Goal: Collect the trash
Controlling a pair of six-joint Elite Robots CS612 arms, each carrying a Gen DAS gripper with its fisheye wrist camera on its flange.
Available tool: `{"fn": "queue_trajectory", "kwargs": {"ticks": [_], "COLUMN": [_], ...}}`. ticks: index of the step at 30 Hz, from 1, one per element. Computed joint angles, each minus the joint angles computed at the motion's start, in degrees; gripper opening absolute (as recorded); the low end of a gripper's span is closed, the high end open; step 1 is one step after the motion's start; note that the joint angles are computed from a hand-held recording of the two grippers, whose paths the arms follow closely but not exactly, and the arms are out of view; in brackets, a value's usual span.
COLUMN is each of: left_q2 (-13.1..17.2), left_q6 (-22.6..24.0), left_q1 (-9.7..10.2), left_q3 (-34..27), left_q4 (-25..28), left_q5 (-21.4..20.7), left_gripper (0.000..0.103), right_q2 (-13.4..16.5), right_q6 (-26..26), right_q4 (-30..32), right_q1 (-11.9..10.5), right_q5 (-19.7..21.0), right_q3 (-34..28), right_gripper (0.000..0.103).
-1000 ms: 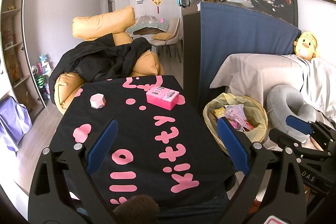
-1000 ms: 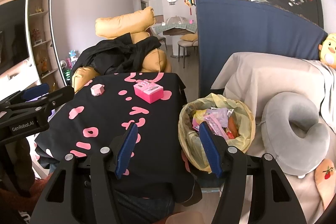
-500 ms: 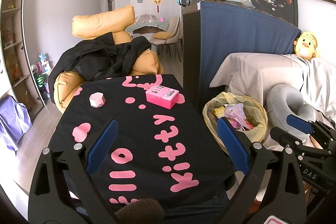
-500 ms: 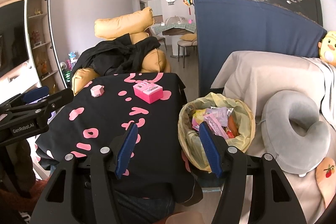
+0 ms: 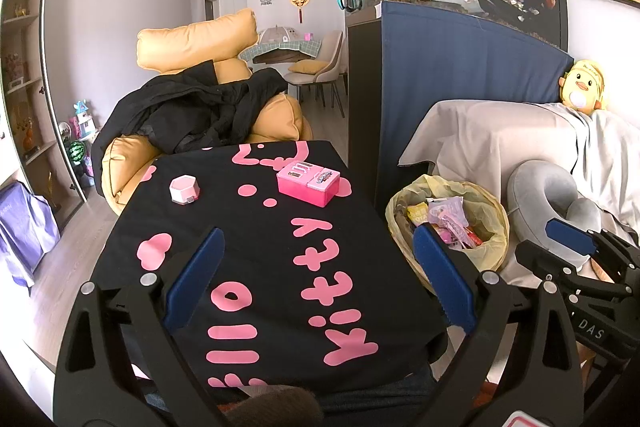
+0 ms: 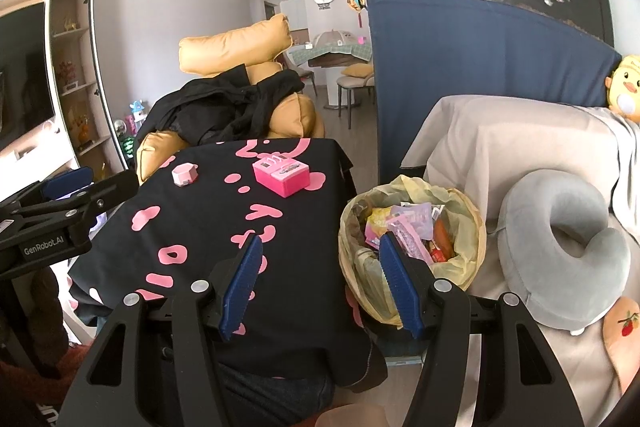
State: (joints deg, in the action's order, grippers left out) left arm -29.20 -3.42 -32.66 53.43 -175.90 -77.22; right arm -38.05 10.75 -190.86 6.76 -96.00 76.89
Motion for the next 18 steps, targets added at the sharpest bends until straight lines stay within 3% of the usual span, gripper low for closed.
{"fn": "queue_trajectory", "kwargs": {"ticks": [18], "left_q2": [0.0], "left_q6": [0.0], "left_q1": [0.01], "left_q3": [-0.1], "left_q4": [0.1], "left_q5": [-0.1], "left_gripper": [0.091], "right_q2": [-0.1], "right_q6": [1.0], "right_q4": [0.1], "right_q1": [0.1], "right_q5": [-0.1], "right_q3": [0.1], "right_gripper": [0.058]}}
